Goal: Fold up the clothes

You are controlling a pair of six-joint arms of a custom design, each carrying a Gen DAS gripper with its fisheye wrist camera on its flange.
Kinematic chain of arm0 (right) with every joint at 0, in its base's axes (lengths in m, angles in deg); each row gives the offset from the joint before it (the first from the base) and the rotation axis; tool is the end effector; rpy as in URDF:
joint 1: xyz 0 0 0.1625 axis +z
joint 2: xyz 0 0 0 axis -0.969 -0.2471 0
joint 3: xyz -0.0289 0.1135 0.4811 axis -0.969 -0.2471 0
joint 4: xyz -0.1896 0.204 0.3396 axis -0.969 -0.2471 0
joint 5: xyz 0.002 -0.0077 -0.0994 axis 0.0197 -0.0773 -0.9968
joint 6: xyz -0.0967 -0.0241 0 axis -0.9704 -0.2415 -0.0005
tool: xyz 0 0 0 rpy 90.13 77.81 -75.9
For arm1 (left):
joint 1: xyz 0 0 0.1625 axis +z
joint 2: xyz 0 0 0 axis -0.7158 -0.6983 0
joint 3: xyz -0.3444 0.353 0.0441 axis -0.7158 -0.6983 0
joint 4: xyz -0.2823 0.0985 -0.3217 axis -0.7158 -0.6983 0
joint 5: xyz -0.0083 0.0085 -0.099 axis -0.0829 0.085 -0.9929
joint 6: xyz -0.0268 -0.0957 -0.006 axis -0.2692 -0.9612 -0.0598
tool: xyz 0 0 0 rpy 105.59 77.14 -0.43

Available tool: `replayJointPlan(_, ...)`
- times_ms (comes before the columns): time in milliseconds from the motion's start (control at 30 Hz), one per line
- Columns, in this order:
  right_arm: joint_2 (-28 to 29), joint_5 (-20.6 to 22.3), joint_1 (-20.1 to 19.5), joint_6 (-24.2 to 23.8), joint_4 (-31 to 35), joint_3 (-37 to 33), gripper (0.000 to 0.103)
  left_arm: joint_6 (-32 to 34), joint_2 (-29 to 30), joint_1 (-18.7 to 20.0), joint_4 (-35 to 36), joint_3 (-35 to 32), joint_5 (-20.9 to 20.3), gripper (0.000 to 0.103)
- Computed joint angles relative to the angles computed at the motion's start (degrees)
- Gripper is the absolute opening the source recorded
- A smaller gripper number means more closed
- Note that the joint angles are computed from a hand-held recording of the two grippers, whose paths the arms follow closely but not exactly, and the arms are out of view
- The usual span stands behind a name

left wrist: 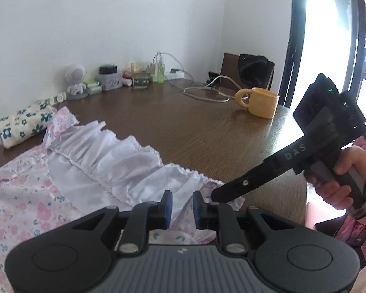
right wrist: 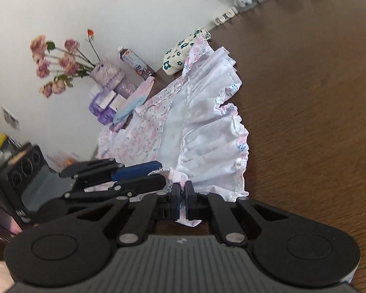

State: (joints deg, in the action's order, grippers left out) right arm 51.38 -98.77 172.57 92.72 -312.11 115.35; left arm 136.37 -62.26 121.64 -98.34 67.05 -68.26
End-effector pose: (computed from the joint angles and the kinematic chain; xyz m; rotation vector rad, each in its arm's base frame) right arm 0.1690 -0.4111 -0.0004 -0.1843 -2.8228 1.3588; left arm -0.0177 -0.5586 0.1977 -1.9604 -2.3566 0.3488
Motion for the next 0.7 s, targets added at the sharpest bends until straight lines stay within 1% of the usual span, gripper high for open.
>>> replayJointPlan(67, 0.25, 1.82, -1.39, 2.42, -0.76, 0.19, 0.003, 0.51, -0.49, 0.04, 1.76, -0.25, -1.24, 0.015)
replayJointPlan(100, 0.33, 2.55, -2.03, 3.49, -1.00, 0.25, 0.003, 0.63, -0.55, -0.01, 2.79, -0.46, -1.37, 0.009)
replayJointPlan(233, 1.14, 8.23, -4.77, 7.50, -3.81, 0.58, 0.003, 0.63, 0.62, -0.71, 3.02, -0.30, 1.52, 0.008)
replayJointPlan(267, 1.23, 9.01, -4.98, 7.87, -4.44, 0.69, 0.003, 0.01, 1.26, -0.79, 2.73, -0.39, 2.60, 0.008)
replayJointPlan(333, 1.21, 8.51, -4.67, 7.89, -5.10, 0.71, 0.003, -1.09, 2.44, -0.74, 2.39, -0.68, 4.37, 0.008)
replayJointPlan(433, 1.25, 6.77, -4.56, 8.31, -5.93, 0.76, 0.003, -2.59, 3.64, -0.29, 3.25, -1.41, 5.76, 0.008)
replayJointPlan(500, 1.34, 5.64, -4.70, 8.71, -5.97, 0.67, 0.003, -2.95, 3.93, 0.10, 3.83, -1.78, 5.82, 0.008)
replayJointPlan(567, 1.61, 3.07, -4.02, 8.32, -5.72, 0.34, 0.004, -3.33, 3.94, 0.16, 4.39, -2.03, 5.85, 0.008)
replayJointPlan(633, 1.98, -1.75, -2.17, 6.65, -6.22, -0.24, 0.005, -3.79, 3.98, 0.26, 4.91, -2.31, 5.76, 0.008)
replayJointPlan(700, 2.40, -9.47, 1.45, 2.78, -7.08, -1.03, 0.009, -4.29, 3.98, 0.25, 5.21, -2.44, 5.73, 0.008)
